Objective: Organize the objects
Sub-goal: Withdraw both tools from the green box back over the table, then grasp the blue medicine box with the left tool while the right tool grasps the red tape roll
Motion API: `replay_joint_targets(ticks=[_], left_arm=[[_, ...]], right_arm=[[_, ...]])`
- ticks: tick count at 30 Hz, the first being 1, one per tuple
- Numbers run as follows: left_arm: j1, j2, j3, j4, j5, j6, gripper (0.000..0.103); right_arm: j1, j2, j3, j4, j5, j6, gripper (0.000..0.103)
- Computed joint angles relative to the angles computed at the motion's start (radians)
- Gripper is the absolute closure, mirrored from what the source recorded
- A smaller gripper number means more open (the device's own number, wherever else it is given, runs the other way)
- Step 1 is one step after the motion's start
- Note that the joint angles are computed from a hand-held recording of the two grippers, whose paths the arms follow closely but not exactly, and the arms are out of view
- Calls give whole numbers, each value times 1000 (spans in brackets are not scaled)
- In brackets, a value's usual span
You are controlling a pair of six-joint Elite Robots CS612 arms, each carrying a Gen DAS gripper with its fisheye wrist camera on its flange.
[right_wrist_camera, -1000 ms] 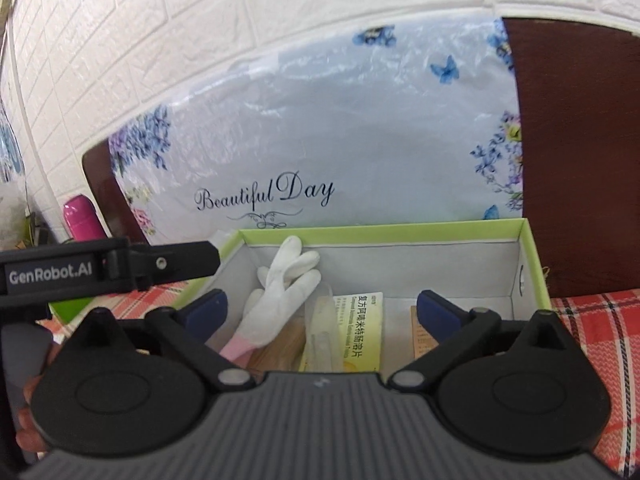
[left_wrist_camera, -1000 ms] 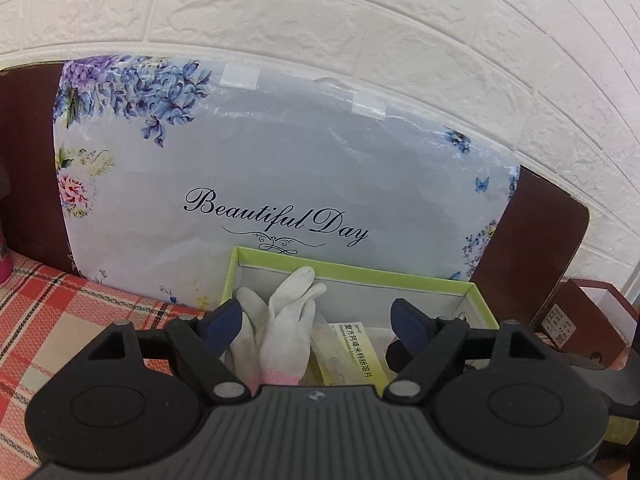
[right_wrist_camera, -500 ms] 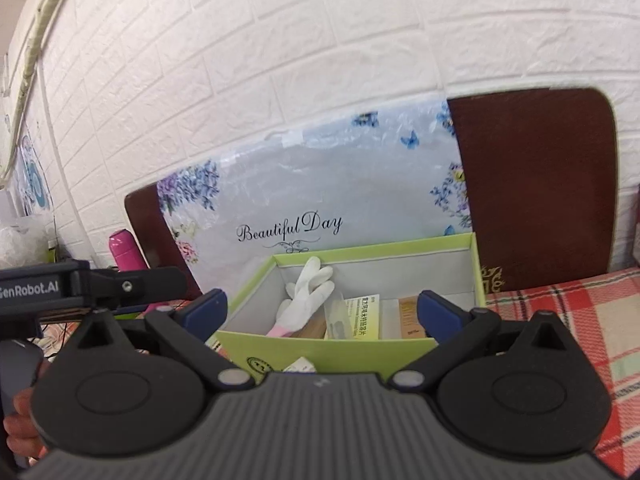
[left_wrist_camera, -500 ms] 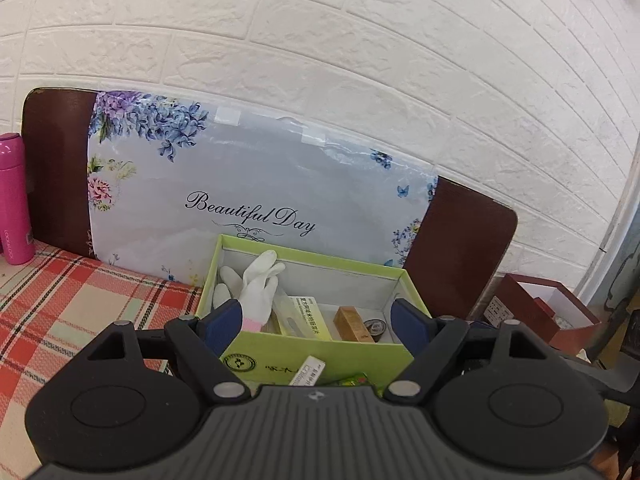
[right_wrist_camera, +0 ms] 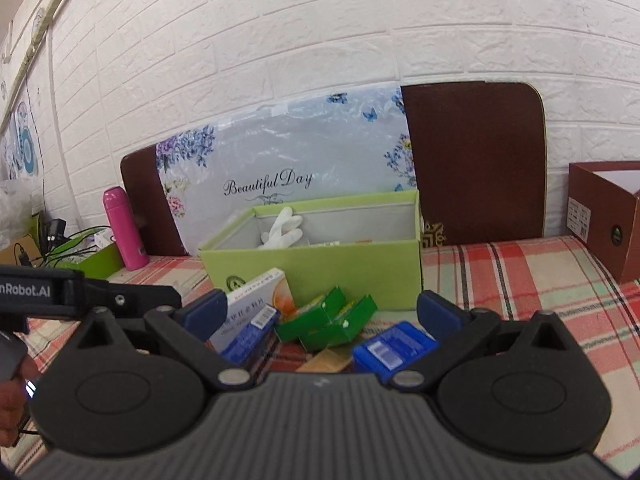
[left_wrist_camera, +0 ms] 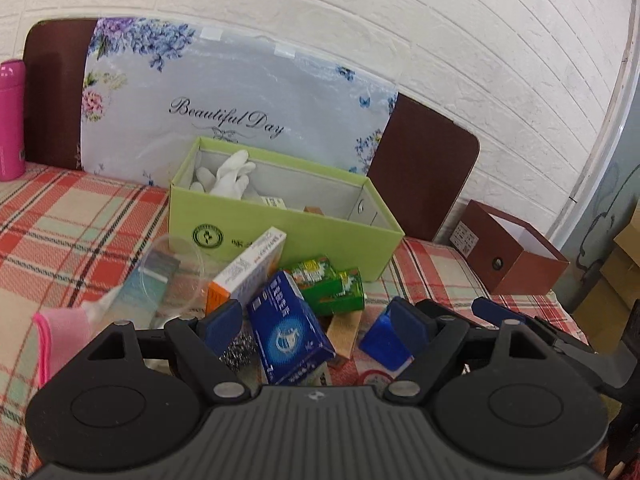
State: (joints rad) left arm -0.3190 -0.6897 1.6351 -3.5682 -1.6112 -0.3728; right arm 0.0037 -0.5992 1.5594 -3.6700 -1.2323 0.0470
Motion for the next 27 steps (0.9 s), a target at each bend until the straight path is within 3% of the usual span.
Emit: replay_joint_targets(ticks=[6, 10, 13, 15, 16, 18, 20, 24, 25, 27], left_arm=[[-7, 27, -18, 45, 4, -37, 19], [-14, 50, -54, 81, 20, -15, 22], [-20, 62, -80, 110, 46, 27, 35], [-16, 66, -94, 137, 30, 47, 63], [-14, 67, -97, 142, 25, 51, 63], [-12, 64, -93, 138, 29, 53, 70], [-2, 54, -81, 131, 9, 10, 78], [60, 39, -37, 61, -250, -190, 84], [67, 32, -18, 55, -266, -207, 84], [65, 9, 34, 74, -211, -222, 82]], right_arm=[[10, 6, 34, 67, -79, -78, 4], [18, 18, 16, 149, -66, -136, 19], [28, 30, -3, 184, -65, -180, 30], [34, 33, -12, 210, -71, -202, 43], [35, 33, -15, 226, -75, -205, 57], [33, 29, -8, 228, -71, -193, 58], [26, 15, 7, 239, -56, -190, 58], [-1, -17, 56, 235, 15, -176, 58], [-6, -25, 70, 236, 21, -177, 58], [-11, -36, 92, 231, 12, -178, 58]])
